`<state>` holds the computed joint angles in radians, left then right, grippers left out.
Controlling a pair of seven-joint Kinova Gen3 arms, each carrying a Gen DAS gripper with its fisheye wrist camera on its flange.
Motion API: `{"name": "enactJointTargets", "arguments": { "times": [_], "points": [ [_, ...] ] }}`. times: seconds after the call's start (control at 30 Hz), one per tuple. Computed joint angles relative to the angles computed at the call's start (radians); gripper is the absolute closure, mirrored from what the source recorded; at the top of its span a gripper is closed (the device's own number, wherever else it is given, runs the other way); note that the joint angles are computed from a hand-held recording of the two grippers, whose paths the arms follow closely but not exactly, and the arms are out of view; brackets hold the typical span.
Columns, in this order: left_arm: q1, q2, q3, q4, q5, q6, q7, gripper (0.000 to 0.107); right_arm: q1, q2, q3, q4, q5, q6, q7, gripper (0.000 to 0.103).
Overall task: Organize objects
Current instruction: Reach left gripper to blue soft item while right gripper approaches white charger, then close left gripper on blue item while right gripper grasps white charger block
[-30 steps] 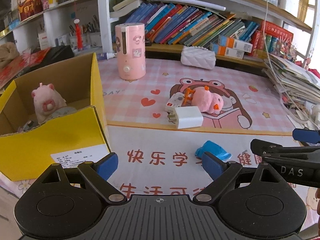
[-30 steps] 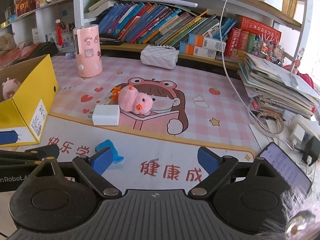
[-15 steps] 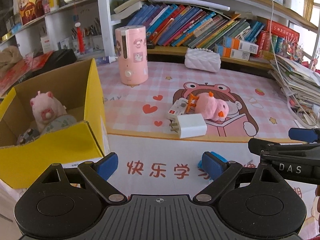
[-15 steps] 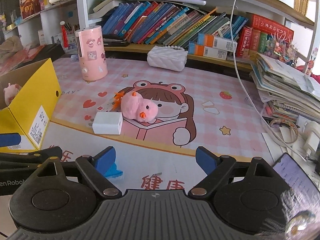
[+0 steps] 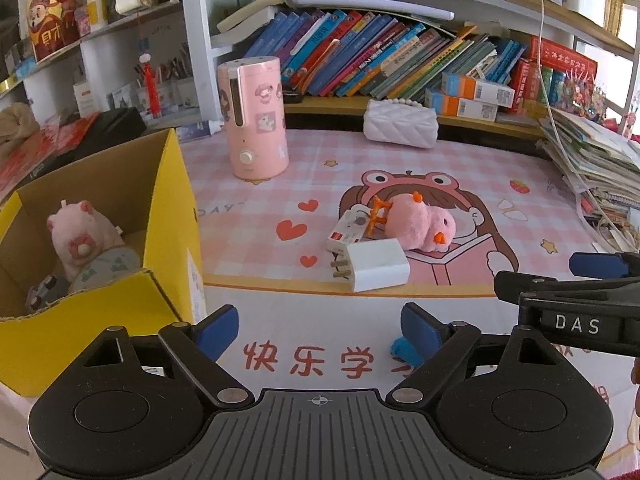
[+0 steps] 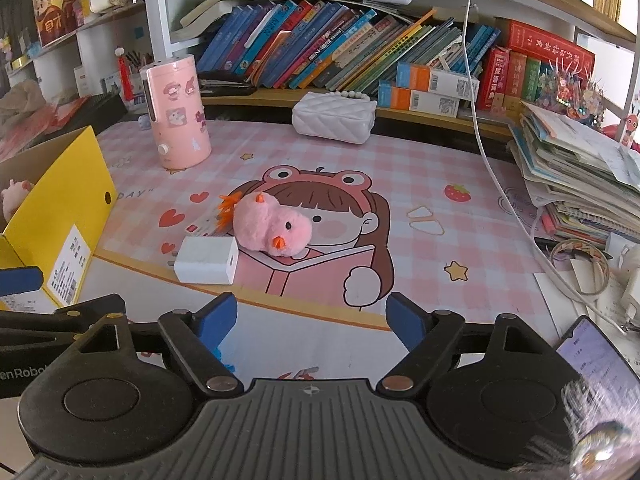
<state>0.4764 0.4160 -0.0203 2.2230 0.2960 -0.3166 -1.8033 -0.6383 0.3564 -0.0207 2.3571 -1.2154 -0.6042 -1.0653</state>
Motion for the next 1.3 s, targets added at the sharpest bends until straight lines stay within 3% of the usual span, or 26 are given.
{"name": "enactJointTargets", "arguments": {
  "times": [0.2, 0.4, 0.73, 0.87, 0.97, 1.2, 1.27, 1.3],
  "points": [
    [-0.003, 0.005, 0.006, -0.008, -0.008, 0.008, 0.004, 0.031, 0.007, 0.000, 0.001, 0.007, 0.012, -0.007, -0.020, 0.021],
    [-0.028, 0.004, 0.028, -0.011, -0.030, 0.022, 0.024, 0.049, 0.010, -0.002, 0.000, 0.018, 0.033, -0.015, -0.045, 0.022],
    [-0.023, 0.045, 0.035, -0.051, -0.060, 0.043, 0.060, 0.048, 0.020, -0.007, 0.011, 0.022, 0.036, -0.006, -0.040, 0.022],
    [-0.111, 0.061, 0.136, -0.076, -0.159, 0.094, 0.104, 0.039, 0.030, -0.006, 0.014, 0.027, 0.055, -0.006, -0.056, 0.022],
    [-0.144, 0.082, 0.191, -0.096, -0.248, 0.127, 0.112, 0.039, 0.038, -0.004, 0.021, 0.024, 0.056, 0.004, -0.058, 0.022],
    [-0.052, 0.140, 0.122, -0.166, -0.242, 0.180, 0.125, 0.042, 0.054, 0.000, 0.029, 0.027, 0.103, 0.004, -0.091, 0.022],
    [-0.050, 0.150, 0.118, -0.182, -0.243, 0.197, 0.132, 0.054, 0.056, 0.002, 0.030, 0.029, 0.122, 0.001, -0.103, 0.022],
    [-0.057, 0.154, 0.126, -0.183, -0.246, 0.196, 0.137, 0.055, 0.057, 0.002, 0.030, 0.030, 0.135, -0.002, -0.110, 0.022]
  ]
}}
